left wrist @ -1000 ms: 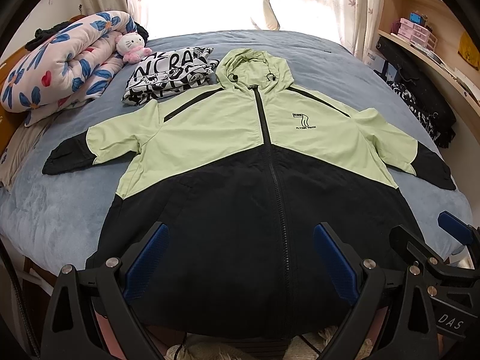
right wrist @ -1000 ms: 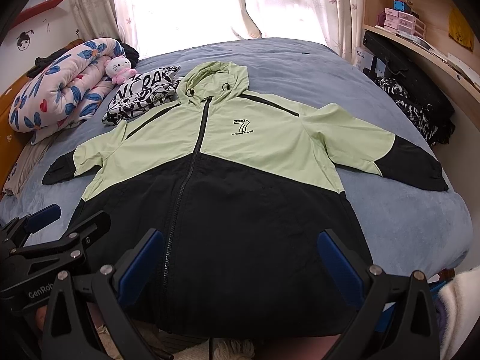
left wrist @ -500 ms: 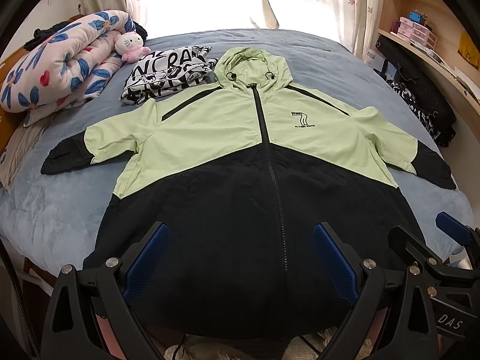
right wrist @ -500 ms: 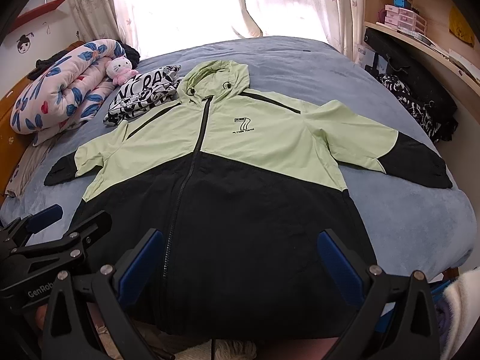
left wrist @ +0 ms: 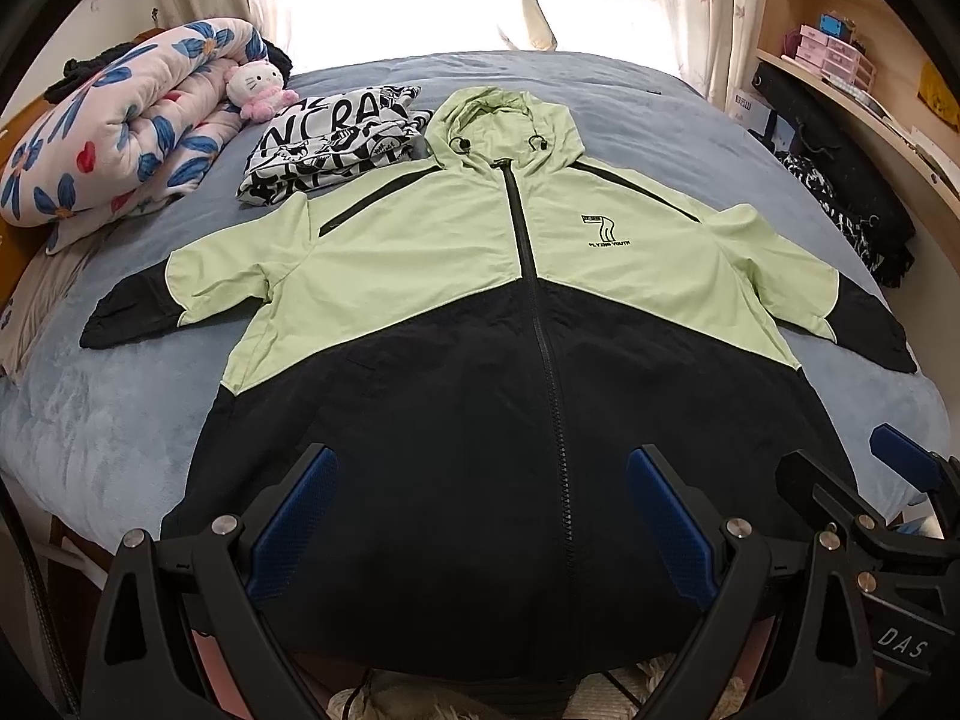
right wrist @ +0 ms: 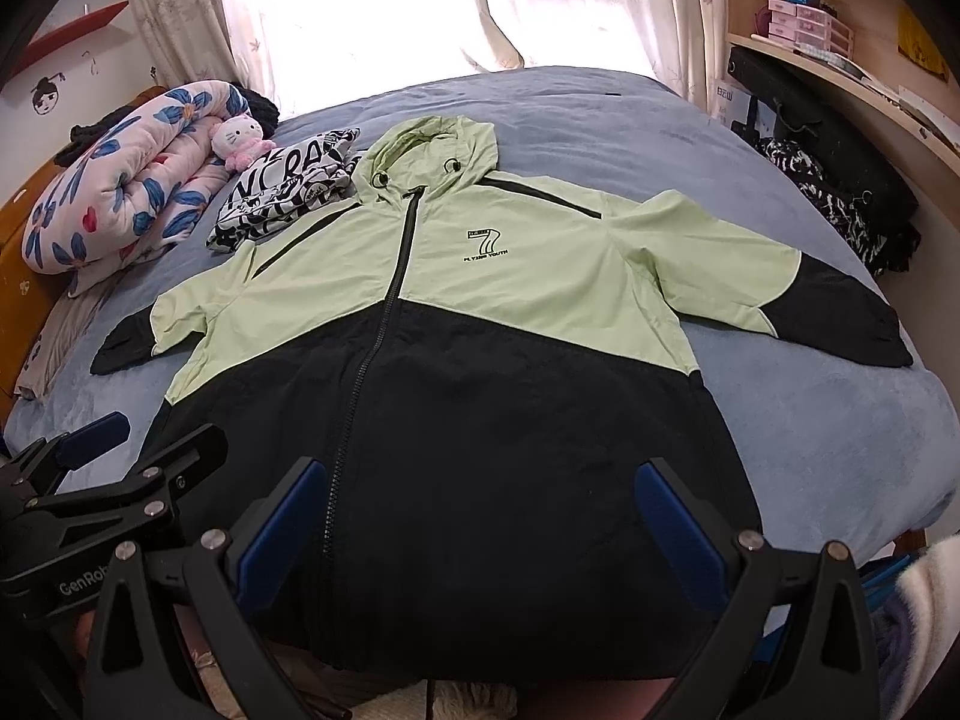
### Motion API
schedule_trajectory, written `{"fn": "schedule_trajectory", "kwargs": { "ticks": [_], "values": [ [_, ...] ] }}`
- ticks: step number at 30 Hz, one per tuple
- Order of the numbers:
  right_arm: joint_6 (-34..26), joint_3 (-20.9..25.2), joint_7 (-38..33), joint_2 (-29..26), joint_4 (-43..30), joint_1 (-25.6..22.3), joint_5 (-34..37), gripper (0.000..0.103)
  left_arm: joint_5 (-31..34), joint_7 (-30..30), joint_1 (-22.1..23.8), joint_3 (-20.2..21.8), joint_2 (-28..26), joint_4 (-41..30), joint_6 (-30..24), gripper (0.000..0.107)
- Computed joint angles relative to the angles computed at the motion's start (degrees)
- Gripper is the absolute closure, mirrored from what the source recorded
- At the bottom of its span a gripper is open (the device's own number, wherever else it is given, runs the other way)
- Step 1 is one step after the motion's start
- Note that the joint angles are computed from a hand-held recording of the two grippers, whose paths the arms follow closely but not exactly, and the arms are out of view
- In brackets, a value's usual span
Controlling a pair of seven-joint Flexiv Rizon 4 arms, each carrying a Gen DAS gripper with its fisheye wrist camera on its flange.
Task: Fold large clothes
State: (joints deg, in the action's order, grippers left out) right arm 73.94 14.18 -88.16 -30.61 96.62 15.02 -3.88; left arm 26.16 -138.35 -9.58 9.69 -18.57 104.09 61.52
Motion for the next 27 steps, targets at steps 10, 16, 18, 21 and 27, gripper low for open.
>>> {"fn": "schedule_trajectory", "kwargs": {
  "ticks": [10,16,18,21,27],
  "values": [
    [-1.0,0.6,-1.0,-1.1,-1.4,-0.8,1.2,0.000,-2.4,2.8,0.4,-0.4,-1.4,-1.1,-0.2,0.011],
    [-1.2,0.4,-1.7,-2.1,-3.0,-0.9,1.2,0.000,-1.6,2.4,-0.3,0.4,-2.4,-3.0,-0.8,0.011],
    [-1.5,0.4,-1.9,-2.6,-3.8,-1.0,1.3,0.000,-1.2,1.7,-0.5,0.8,-2.8,-3.8,-0.9,0.011],
    [-1.9,0.4,-1.9,-3.3,-5.2,-1.1,1.4,0.000,-1.7,1.8,0.0,0.6,-3.4,-4.6,-0.2,0.011],
    [-2.3,-0.5,-1.6,-4.4,-8.2,-1.4,1.3,0.000,-3.3,-0.2,0.3,1.8,-4.8,-6.1,3.2,0.011]
  ]
}}
